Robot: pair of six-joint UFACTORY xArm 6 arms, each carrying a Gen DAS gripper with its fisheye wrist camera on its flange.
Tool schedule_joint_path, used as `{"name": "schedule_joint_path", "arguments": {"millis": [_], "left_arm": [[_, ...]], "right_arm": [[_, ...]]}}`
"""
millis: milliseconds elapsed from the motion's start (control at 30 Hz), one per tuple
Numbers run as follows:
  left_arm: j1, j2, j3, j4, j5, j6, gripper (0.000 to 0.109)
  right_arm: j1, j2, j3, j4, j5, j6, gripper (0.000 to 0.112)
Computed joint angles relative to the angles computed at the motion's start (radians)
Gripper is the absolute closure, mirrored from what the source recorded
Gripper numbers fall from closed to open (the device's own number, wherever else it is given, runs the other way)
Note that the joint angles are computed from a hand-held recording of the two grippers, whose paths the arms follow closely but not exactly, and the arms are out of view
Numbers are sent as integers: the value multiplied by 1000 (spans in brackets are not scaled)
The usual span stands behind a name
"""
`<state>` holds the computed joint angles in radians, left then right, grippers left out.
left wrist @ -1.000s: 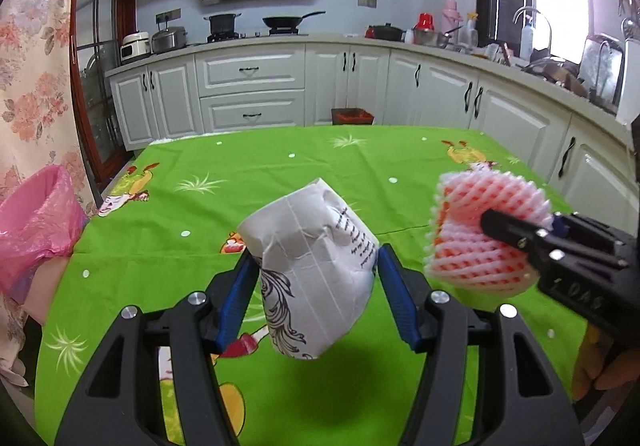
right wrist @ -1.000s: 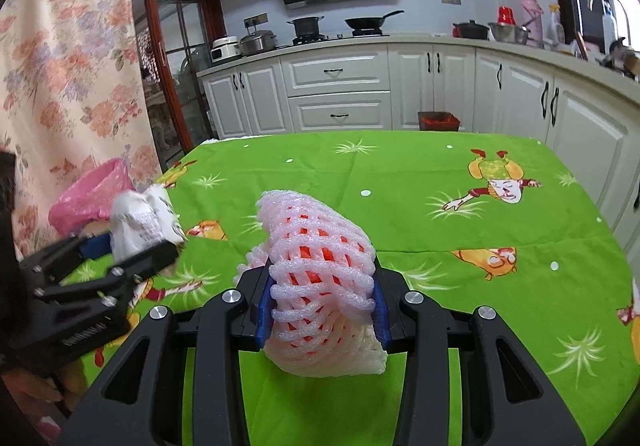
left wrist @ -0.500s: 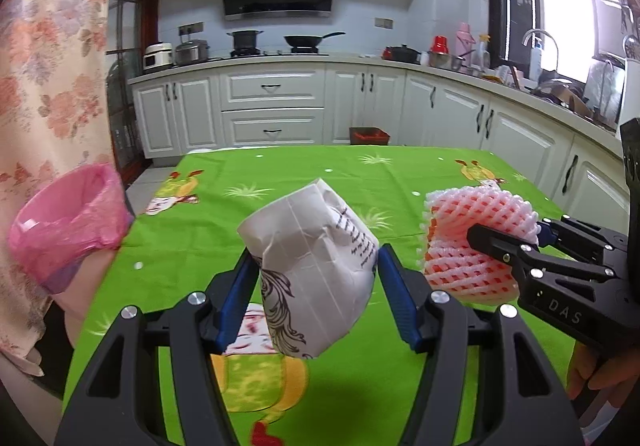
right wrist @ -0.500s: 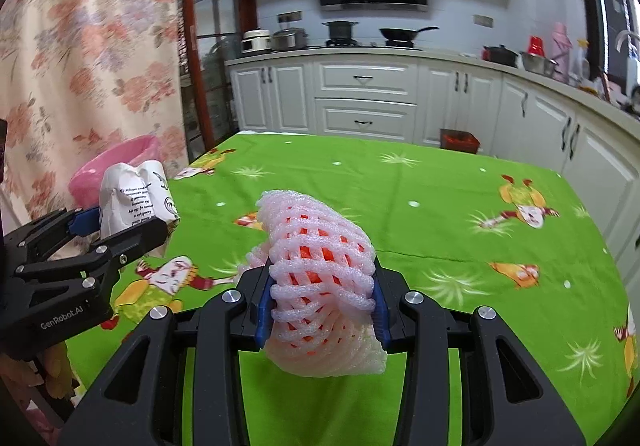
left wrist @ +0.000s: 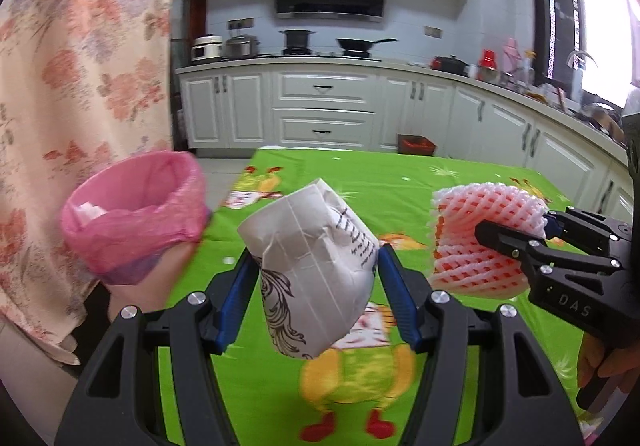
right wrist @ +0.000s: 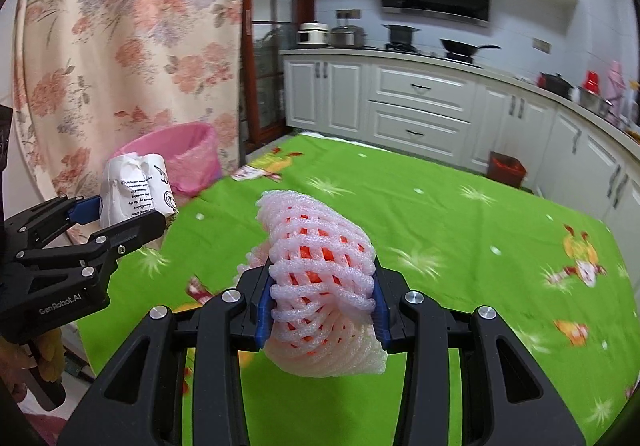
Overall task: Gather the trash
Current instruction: 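Carry the foam net and paper cup to the pink bin and open both tools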
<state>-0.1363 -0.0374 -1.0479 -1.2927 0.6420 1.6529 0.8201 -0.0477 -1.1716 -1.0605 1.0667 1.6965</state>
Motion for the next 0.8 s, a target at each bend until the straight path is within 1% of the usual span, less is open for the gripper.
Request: {"name": "schedule_joint_path", "arguments": {"millis": [300,400,467,567,733,800], "left_arm": [[64,153,-194,42,-56,-75,49],[81,215,-280,70,-77,-104,49],[93,265,-356,109,-83,-149,49],[108,338,-467,166,-79,-220,49],[127,506,-717,275,-65,-357,49],[129,566,-804,314,-65,-400,49]], "right_arm": [[-103,167,-193,9,-187,-151,74],[-141,247,-299,27,-262,-224,74],[-163,305,-381,43,-296,-277,74],[-200,420,-548,96,-352,-389,73],[-240,613,-831,217,-371,-570,72],[-256,714,-984,289,-366,-651,72]]}}
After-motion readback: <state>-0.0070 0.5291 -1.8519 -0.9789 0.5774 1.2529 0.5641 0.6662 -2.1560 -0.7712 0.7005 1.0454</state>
